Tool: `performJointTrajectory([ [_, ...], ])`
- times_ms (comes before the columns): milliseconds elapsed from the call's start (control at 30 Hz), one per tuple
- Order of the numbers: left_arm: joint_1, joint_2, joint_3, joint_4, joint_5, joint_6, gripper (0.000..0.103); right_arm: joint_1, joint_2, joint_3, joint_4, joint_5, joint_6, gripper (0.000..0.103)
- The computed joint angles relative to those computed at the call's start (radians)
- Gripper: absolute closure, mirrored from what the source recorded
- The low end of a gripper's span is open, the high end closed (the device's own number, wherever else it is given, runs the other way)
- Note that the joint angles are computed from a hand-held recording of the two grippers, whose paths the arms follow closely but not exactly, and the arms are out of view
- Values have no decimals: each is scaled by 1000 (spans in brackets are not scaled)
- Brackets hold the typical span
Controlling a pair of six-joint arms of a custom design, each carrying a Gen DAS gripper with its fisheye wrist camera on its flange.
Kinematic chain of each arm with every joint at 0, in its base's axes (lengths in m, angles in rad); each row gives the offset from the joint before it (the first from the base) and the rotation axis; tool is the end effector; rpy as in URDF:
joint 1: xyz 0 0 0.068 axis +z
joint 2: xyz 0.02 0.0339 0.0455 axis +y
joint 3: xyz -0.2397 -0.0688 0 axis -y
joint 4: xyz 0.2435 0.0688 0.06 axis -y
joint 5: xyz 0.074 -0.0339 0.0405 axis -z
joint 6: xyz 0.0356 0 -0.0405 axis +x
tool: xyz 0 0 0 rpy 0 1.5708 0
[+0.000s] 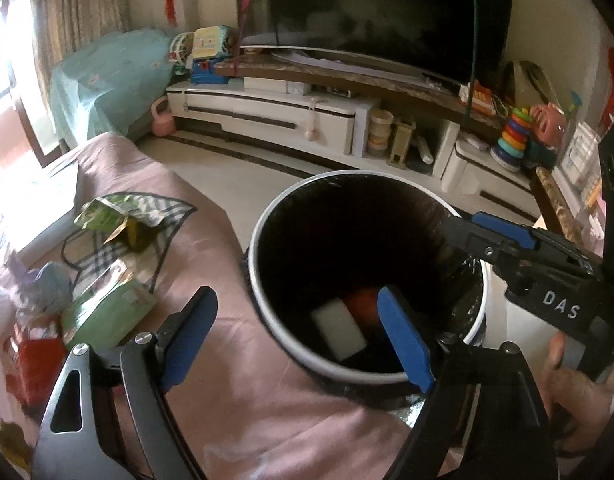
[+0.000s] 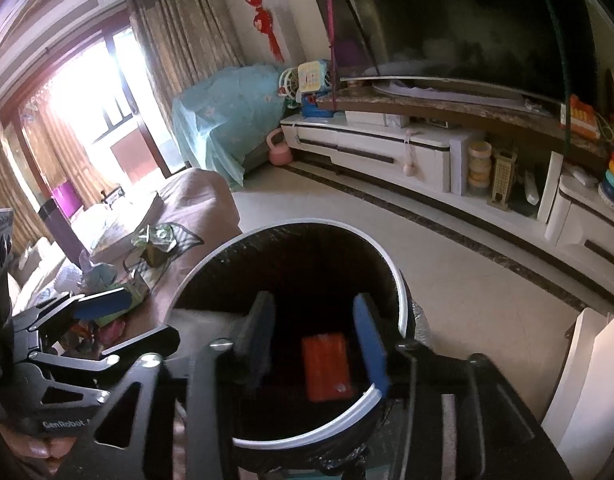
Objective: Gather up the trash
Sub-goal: 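Carry both items over the white bin and open both tools to drop them, then grasp the blue snack bag with the right tool while the left tool grasps the yellow chip bag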
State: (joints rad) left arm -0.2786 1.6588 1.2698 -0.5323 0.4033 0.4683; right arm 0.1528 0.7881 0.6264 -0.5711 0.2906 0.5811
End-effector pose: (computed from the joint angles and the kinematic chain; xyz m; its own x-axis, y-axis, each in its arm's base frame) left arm 0.3362 -0.1107 0.2304 -0.4661 0.5651 -0.6807 0.7749 0.6320 -0.0059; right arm 0.1807 0.0175 0.2311 -0.5171 0.4525 -0.7265 0.4170 0.8745 0.2478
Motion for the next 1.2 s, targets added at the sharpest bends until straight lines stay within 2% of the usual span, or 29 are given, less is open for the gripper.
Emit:
performJointTrajectory([
  [67, 39, -42, -39, 8, 26, 2, 15, 21, -24, -2, -8, 16, 18, 44],
  [133, 83, -86, -84, 25, 49, 1, 15, 64, -57, -6, -19, 45, 48, 27],
  [233, 152, -145, -148, 59, 82, -14, 12, 162, -79, -1, -28, 117, 106, 13],
  [267, 186, -159, -161, 57, 107, -9, 12, 182, -73, 6, -28, 130, 118, 12],
  [600, 494, -233, -262, 64, 225, 149, 12, 500, 40, 45, 2, 286, 306, 8],
  [833, 675, -175, -195, -10, 297, 223, 12, 607, 200, 62, 119, 267, 366, 8],
  [967, 758, -131, -161, -32, 312, 245, 12, 685, 304, 103, 171, 287, 393, 8],
  [1200, 843, -42, -91, -45, 303, 253, 12, 729, 450, 183, 238, 246, 366, 8],
])
